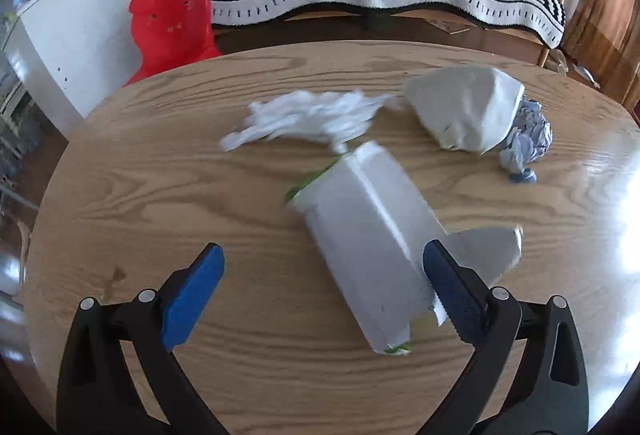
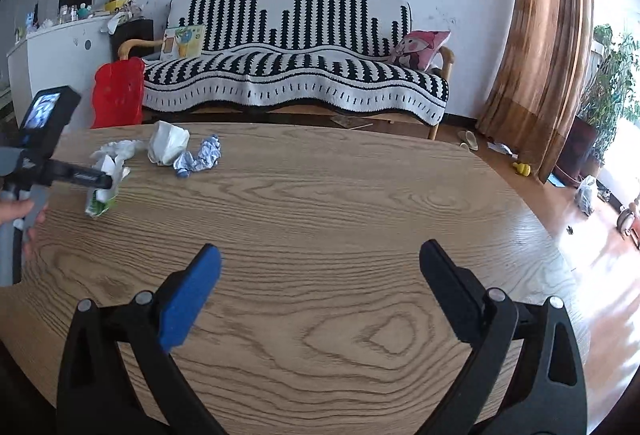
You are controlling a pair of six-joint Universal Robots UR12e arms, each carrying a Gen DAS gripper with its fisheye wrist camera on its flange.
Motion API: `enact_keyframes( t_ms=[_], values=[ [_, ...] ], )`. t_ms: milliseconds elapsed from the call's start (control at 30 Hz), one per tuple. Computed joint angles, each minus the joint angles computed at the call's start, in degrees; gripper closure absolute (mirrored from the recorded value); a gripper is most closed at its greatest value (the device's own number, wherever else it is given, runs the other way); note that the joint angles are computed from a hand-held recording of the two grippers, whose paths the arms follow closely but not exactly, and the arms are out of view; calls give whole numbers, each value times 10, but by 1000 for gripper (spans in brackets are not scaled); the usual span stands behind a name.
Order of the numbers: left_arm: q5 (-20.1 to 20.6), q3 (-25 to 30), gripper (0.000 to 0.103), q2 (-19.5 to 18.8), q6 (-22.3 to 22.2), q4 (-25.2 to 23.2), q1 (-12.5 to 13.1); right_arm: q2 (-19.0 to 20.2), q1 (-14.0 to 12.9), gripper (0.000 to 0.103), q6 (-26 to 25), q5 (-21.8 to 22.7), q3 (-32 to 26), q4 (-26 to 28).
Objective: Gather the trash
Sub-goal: 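Return both grippers to the table toward the foil ball and white carton, then grasp the crumpled blue-white foil with the right gripper while the left grasps the white carton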
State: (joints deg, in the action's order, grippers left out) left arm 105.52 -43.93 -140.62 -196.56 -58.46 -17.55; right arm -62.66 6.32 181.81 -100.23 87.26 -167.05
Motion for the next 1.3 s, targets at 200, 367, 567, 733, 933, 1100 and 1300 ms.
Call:
enact_keyframes(
  t_ms=[200,367,567,733,933,1100,1300],
  values=[
    [-35,-33,6,11,-15,31,9,-2,2,7,2,6,-6,33],
    [-60,-23,6,4,-44,29,16,21,-8,7,49,96,-60,125],
    [-83,-24,6,5,-74,34,24,102,8,7,88,115,-193,170],
    [-89,-10,6,-4,-60,54,22,182,24,7,101,65,-333,254],
    [-84,20,6,-23,-42,32,22,287,35,7,115,33,-521,418],
    [-89,3,6,-20,-21,63,27,302,33,58,95,77,-527,405],
    [-177,-27,60,-6,15,115,39,261,23,80,55,137,-439,342]
  ],
)
